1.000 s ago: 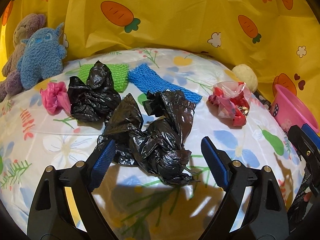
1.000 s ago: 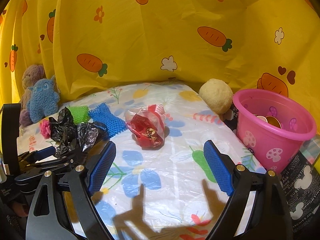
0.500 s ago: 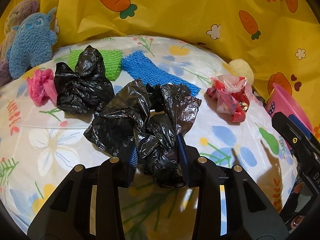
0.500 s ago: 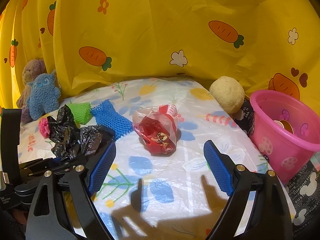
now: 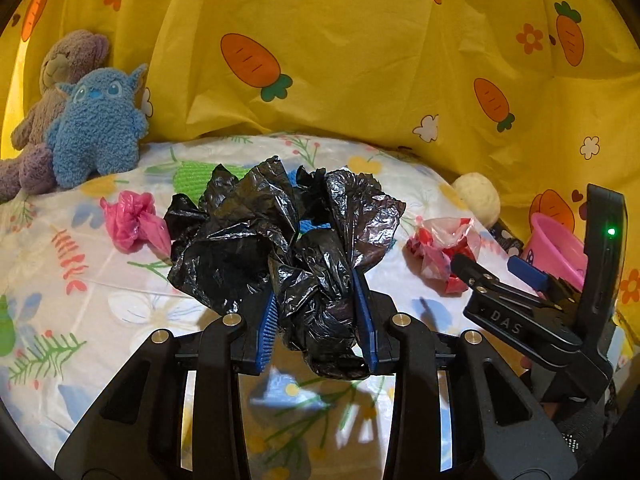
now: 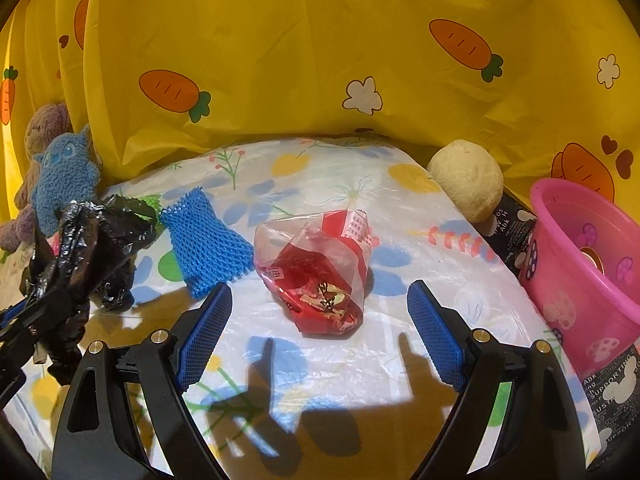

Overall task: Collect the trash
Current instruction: 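Grasp a black plastic bag with left tool while right tool grasps the red-clear wrapper bag, then carry the black bag with left tool while right tool carries the wrapper bag to bucket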

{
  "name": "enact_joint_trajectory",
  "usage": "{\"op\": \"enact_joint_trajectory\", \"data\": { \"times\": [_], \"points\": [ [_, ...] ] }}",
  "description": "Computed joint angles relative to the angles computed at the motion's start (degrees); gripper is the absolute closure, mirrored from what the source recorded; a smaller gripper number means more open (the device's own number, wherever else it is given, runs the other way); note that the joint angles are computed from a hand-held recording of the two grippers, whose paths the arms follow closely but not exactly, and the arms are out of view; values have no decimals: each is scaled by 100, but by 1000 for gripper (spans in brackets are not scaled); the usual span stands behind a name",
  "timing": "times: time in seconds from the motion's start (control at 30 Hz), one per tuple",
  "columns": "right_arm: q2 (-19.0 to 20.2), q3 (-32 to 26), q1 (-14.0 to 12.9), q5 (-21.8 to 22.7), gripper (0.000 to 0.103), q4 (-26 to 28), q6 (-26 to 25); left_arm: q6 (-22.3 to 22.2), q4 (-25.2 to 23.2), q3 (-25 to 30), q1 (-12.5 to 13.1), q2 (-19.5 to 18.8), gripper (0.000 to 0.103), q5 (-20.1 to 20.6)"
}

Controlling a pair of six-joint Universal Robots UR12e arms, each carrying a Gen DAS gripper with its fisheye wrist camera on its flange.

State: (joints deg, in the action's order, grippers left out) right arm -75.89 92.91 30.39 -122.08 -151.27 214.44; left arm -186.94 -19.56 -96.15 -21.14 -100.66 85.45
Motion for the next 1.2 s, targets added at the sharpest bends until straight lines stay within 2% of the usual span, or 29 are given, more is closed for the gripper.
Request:
{"op": "enact_joint_trajectory", "data": {
  "times": [0.23,0.4,0.47,0.5,0.6,0.67,0.87,1.2],
  "points": [
    [167,-255,-122,101,19,367,-54,-62,-30,53,36,-48,69,-67],
    [255,-379,-181,243,29,593,-117,-80,-81,93,58,-92,69,-116],
    [266,-391,-192,298,40,641,-143,-73,-95,103,68,-104,69,-139],
    [266,-389,-194,309,41,648,-141,-74,-95,105,70,-108,69,-148],
    [245,-344,-204,381,45,557,-160,-84,-95,105,65,-110,69,-160],
    [234,-327,-209,414,53,535,-160,-71,-98,107,68,-112,69,-165],
    [168,-211,-182,344,61,304,-168,-61,-103,103,66,-107,69,-166],
    [-198,268,-30,156,63,-479,-201,11,40,10,-1,-11,69,-171]
  ]
}}
